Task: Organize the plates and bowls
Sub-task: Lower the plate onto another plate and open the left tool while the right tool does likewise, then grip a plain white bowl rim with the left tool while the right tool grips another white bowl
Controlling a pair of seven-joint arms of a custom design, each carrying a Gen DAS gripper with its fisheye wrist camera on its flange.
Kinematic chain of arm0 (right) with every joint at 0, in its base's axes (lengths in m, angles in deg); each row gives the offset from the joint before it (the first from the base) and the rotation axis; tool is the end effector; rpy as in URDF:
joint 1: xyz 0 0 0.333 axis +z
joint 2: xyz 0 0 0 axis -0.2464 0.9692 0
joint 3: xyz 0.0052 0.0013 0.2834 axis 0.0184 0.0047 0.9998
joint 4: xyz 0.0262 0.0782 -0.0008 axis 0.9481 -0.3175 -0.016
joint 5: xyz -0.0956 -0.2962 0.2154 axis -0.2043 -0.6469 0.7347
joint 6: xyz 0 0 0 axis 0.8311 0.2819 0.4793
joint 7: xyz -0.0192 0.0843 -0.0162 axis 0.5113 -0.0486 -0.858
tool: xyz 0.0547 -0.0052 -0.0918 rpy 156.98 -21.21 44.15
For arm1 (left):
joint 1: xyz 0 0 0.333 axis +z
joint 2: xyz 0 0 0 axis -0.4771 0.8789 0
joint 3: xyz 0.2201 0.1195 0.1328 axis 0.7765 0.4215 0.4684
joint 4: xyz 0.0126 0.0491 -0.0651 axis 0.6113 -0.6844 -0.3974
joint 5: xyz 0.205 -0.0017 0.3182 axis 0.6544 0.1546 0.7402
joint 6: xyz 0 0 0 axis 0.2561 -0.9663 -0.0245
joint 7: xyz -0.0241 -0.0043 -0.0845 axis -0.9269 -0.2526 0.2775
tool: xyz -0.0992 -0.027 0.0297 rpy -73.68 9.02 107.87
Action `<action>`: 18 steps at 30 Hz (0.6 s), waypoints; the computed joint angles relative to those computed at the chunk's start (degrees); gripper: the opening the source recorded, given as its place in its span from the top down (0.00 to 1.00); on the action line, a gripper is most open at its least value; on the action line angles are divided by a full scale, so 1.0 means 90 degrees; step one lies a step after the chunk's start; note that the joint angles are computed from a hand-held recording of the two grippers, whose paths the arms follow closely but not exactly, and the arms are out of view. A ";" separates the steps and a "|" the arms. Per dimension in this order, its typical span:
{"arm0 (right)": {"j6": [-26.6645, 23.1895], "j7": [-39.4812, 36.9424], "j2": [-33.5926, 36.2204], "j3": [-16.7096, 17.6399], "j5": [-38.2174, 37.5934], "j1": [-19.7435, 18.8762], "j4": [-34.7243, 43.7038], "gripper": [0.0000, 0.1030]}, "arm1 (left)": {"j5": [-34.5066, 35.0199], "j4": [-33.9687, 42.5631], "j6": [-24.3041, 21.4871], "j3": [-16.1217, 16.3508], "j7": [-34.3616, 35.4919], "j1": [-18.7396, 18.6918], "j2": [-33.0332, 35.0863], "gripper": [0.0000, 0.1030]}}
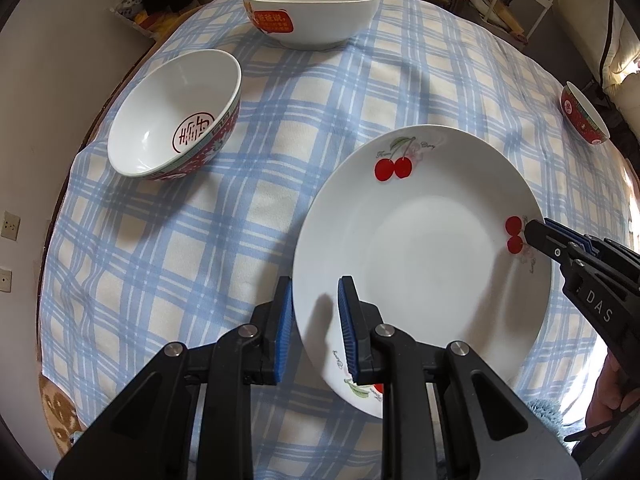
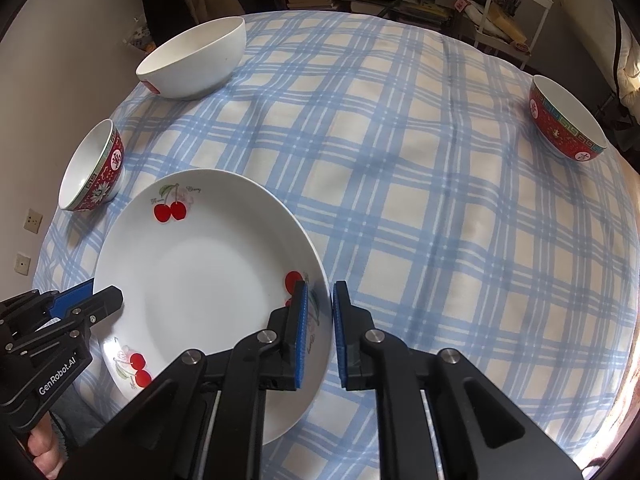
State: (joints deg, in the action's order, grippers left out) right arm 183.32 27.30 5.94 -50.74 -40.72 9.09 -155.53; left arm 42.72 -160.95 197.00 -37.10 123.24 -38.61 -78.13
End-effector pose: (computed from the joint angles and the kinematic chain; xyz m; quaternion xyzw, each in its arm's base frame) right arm 0.5183 0.2959 0.4233 -0.8218 0.5441 -0.0384 0.1646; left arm 0.4372 -0.1614 0.4141 -0.8139 0.5670 -0.0754 0.1019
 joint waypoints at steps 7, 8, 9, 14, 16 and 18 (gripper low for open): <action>-0.0063 -0.0083 -0.0147 0.0000 0.0006 -0.0016 -0.0049 0.86 | 0.0067 -0.0149 -0.0164 -0.0018 0.0224 -0.0081 -0.0622 0.76; -0.0016 -0.0101 -0.0216 0.0001 0.0033 -0.0027 -0.0092 0.82 | 0.0126 -0.0153 -0.0202 -0.0036 0.0221 -0.0078 -0.0718 0.74; 0.0026 -0.0126 -0.0272 0.0001 0.0060 -0.0041 -0.0127 0.71 | 0.0161 -0.0138 -0.0233 -0.0037 0.0235 -0.0078 -0.0789 0.69; 0.0106 -0.0041 -0.0382 -0.0007 0.0022 -0.0089 -0.0114 0.53 | 0.0228 0.0013 -0.0367 0.0031 0.0326 -0.0011 -0.0960 0.53; 0.0096 -0.0132 -0.0399 0.0004 0.0074 -0.0104 -0.0074 0.44 | 0.0258 0.0087 -0.0427 0.0067 0.0336 0.0051 -0.0971 0.46; 0.0090 -0.0266 -0.0410 0.0019 0.0124 -0.0109 -0.0002 0.38 | 0.0181 0.0164 -0.0450 0.0166 0.0407 0.0101 -0.0983 0.36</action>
